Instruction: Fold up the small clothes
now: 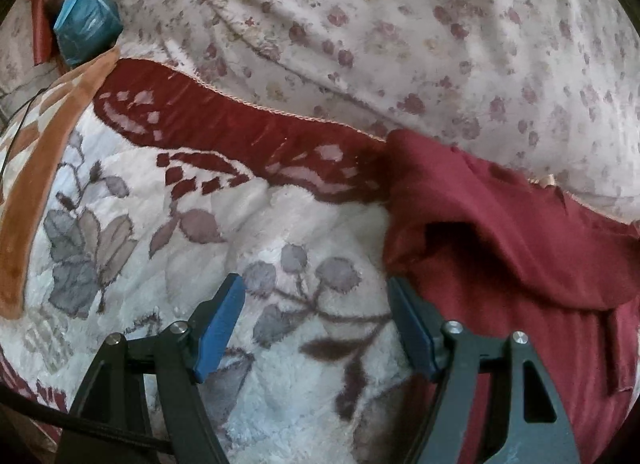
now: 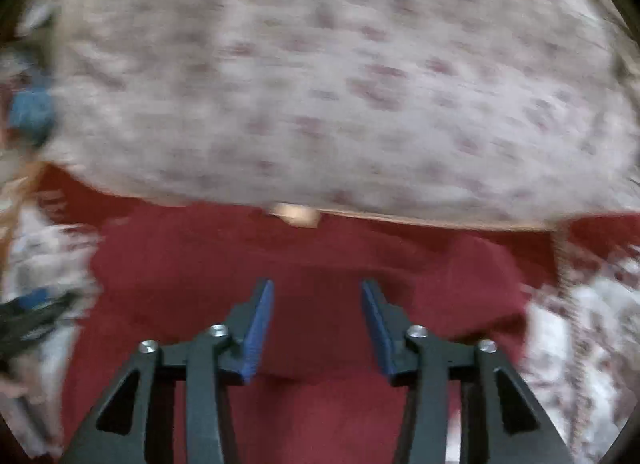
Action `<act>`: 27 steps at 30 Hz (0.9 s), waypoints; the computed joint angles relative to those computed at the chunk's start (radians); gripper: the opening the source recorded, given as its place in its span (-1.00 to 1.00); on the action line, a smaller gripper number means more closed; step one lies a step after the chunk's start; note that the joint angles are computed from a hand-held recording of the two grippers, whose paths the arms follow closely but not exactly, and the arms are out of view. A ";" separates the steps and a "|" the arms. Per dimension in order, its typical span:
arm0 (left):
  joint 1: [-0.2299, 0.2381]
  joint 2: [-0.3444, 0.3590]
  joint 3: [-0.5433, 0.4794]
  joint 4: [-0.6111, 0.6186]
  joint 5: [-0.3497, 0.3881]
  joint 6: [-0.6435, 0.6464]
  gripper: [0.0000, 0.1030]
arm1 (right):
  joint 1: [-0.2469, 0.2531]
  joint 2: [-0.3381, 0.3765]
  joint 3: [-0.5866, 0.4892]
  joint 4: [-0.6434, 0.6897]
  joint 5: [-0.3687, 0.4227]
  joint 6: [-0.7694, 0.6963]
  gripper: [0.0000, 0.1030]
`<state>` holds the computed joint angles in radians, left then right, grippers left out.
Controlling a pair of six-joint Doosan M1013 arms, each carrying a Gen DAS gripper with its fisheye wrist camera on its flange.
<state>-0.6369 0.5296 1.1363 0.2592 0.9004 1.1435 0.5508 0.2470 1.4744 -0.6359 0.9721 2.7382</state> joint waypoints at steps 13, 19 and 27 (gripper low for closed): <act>0.059 0.001 -0.030 0.043 0.018 -0.191 0.41 | -0.019 0.243 -0.251 0.394 -0.253 -0.389 -0.33; 0.055 -0.003 -0.025 0.023 -0.037 -0.172 0.44 | -0.006 0.263 -0.242 0.511 -0.271 -0.500 -0.37; 0.035 -0.007 -0.009 -0.110 -0.113 -0.018 0.60 | 0.007 0.136 -0.118 0.246 -0.191 -0.259 -0.21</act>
